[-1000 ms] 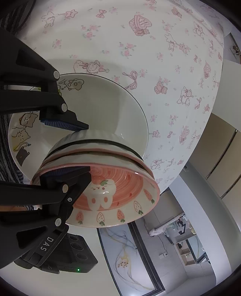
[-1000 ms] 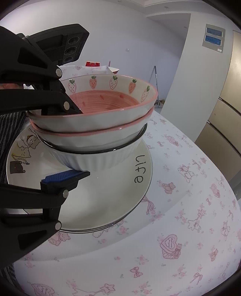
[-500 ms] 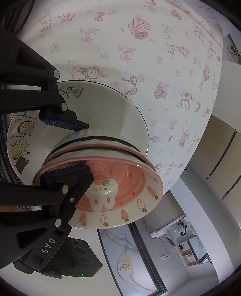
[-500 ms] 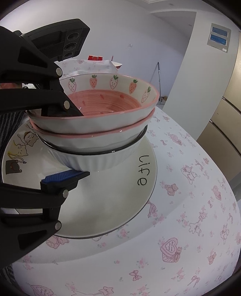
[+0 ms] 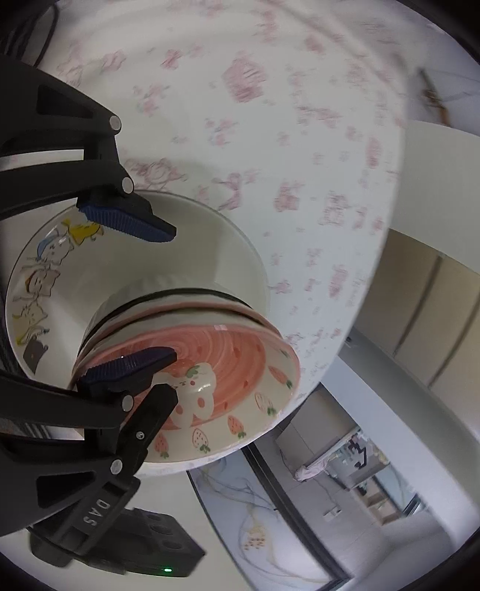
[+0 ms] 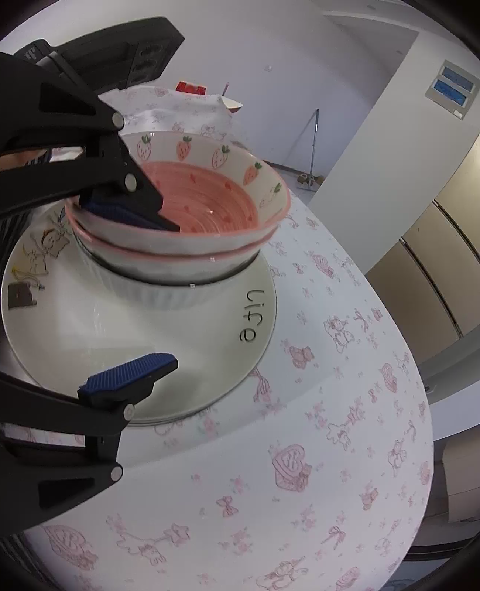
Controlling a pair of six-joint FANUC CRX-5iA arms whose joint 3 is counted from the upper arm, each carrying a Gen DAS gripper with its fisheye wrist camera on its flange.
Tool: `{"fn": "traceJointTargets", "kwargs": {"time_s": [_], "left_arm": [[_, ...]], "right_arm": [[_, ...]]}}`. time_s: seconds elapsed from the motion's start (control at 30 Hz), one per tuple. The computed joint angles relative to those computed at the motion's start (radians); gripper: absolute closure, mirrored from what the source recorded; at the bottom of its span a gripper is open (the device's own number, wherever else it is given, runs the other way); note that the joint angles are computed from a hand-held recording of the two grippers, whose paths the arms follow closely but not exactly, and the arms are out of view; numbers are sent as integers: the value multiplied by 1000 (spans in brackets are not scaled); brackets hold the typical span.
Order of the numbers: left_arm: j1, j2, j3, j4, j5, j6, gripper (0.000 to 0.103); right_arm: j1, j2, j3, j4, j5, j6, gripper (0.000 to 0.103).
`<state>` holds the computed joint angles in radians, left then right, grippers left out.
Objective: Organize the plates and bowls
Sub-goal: 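Open both tools and raise them away from the bowls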
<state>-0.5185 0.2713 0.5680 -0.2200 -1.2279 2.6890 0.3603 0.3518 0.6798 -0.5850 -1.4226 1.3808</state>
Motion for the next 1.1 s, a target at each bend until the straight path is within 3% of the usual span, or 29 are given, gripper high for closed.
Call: {"fn": "traceJointTargets", "kwargs": {"time_s": [0.1,0.2,0.37,0.43,0.53,0.67,0.73,0.8,0.87,1.0,1.1], "left_arm": [[-66,31,108,-145,-103,-56,42],[-144,39,178,-312,-174,-66,34],[-299,3,192,-637,-211,-71,28],[-371,-8,183,-780,-220,-95,26],[-467,-32,141,-959,-222,-77,15],[-550,-71,67,-1102,-205,7,13],[-588,-78,40,-1169,-203,18,0],[-622,-92,0,-1229,-183,36,0],[-636,-94,-12,-1243,-175,35,0],[-650,-93,-36,-1252,-185,68,0],[-649,-92,-60,-1256,-186,96,0]], "right_arm": [[8,-23,-29,18,43,45,38],[33,-80,-98,70,144,105,37],[67,-217,-256,131,397,254,24],[68,-276,-325,114,506,336,8],[56,-330,-379,65,599,423,3],[70,-414,-478,46,745,542,1],[39,-466,-538,-110,842,714,0],[12,-508,-588,-253,928,866,0],[16,-528,-622,-300,997,934,0],[-18,-543,-652,-451,1016,1112,0],[-18,-538,-668,-473,1024,1140,0]]}}
